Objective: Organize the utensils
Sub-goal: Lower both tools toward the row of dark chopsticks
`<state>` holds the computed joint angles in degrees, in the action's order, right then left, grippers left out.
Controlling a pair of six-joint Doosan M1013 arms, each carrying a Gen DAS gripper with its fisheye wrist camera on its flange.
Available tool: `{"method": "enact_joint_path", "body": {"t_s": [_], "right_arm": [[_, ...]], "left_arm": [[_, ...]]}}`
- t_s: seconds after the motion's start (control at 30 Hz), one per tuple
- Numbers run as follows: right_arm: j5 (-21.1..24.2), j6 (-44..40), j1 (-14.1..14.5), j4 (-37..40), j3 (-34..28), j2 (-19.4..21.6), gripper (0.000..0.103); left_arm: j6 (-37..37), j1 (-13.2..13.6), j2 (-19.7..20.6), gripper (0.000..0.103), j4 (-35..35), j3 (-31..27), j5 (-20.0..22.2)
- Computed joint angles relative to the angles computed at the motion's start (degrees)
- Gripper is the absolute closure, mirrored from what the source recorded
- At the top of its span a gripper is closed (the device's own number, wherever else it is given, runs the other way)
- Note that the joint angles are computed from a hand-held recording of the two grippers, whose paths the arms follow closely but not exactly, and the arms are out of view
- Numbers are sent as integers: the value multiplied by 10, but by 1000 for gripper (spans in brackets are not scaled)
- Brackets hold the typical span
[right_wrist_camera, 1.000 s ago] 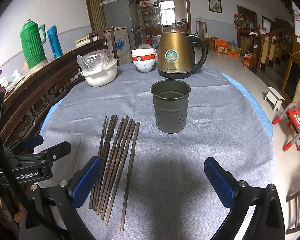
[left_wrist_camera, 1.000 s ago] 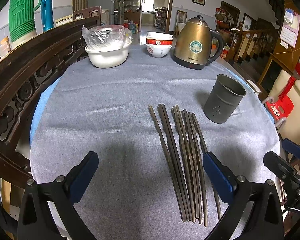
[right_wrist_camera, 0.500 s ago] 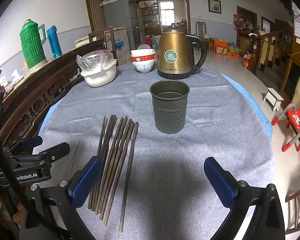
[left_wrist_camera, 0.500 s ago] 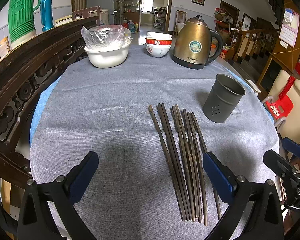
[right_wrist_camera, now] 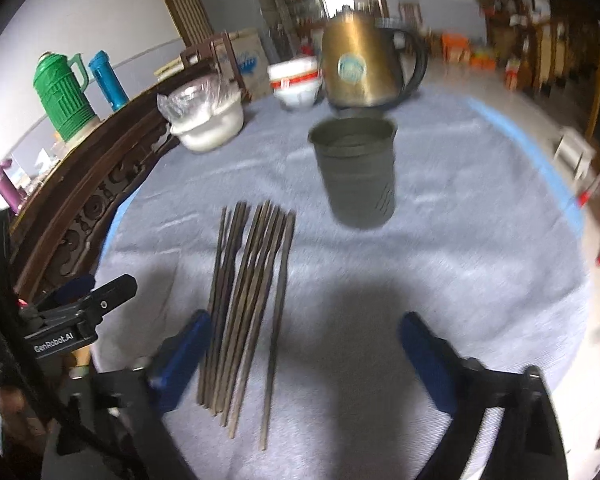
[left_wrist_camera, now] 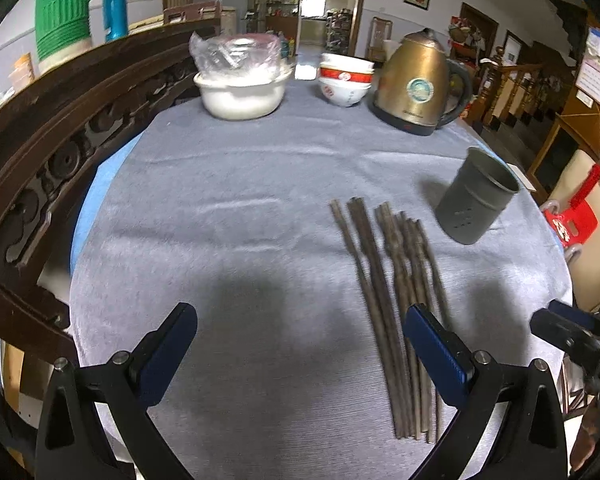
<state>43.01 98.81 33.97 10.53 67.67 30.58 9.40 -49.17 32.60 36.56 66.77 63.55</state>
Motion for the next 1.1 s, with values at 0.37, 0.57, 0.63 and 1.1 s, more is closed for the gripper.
{"method": "enact_joint_path", "body": {"t_s": [0.37,0.57,0.63,1.1], "right_arm": [[208,13,-13,83,-174,122,64],[302,44,-3,44,-282,184,75],[319,50,0,29,-302,196,85],[311,10,-20,62,-268,180,94]], "left_arm": [[2,15,-10,0,-45,26,-9],[8,25,-13,0,-74,35,-28],[15,28,-12,0,-83,34,-28],[108,69,47,23,-262,-75,21]]}}
